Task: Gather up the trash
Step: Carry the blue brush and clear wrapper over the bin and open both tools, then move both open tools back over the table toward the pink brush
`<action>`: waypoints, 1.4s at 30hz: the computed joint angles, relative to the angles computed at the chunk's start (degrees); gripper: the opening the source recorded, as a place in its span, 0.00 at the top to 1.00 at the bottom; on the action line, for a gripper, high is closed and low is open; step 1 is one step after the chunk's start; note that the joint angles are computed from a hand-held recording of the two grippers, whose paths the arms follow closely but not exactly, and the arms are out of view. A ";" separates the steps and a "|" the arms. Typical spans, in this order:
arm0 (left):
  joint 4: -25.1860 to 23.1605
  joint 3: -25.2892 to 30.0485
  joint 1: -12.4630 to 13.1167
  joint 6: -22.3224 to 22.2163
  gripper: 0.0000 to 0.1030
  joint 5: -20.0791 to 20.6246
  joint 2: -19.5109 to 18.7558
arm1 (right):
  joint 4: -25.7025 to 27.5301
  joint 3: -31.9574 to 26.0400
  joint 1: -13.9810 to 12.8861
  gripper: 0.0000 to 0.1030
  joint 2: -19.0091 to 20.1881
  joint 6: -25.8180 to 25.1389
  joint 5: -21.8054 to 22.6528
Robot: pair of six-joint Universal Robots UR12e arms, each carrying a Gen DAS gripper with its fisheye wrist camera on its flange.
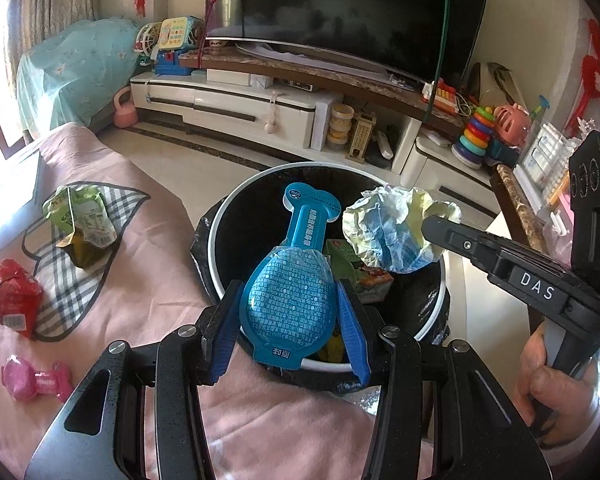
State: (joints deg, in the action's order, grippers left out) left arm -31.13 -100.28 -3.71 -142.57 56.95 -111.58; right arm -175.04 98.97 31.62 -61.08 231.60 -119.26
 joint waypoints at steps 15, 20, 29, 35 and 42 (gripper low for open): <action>-2.25 1.45 -0.38 -0.62 0.43 0.51 -0.87 | 0.84 0.02 -0.43 0.85 -0.19 0.02 0.48; -0.23 -0.03 1.33 -2.17 0.27 -1.11 0.01 | -0.71 0.35 -0.30 0.63 -0.15 0.35 1.15; 4.42 -4.04 5.43 -3.13 0.26 -1.04 1.90 | -4.22 -1.42 1.55 0.22 0.94 -1.68 -1.00; 5.11 -5.60 8.53 -4.89 0.25 -0.69 2.49 | -5.14 -3.55 2.99 0.19 2.27 -2.89 -0.61; 6.16 -7.16 11.81 -6.47 0.25 -0.24 3.04 | -3.80 -7.35 4.39 0.17 4.77 -5.05 2.22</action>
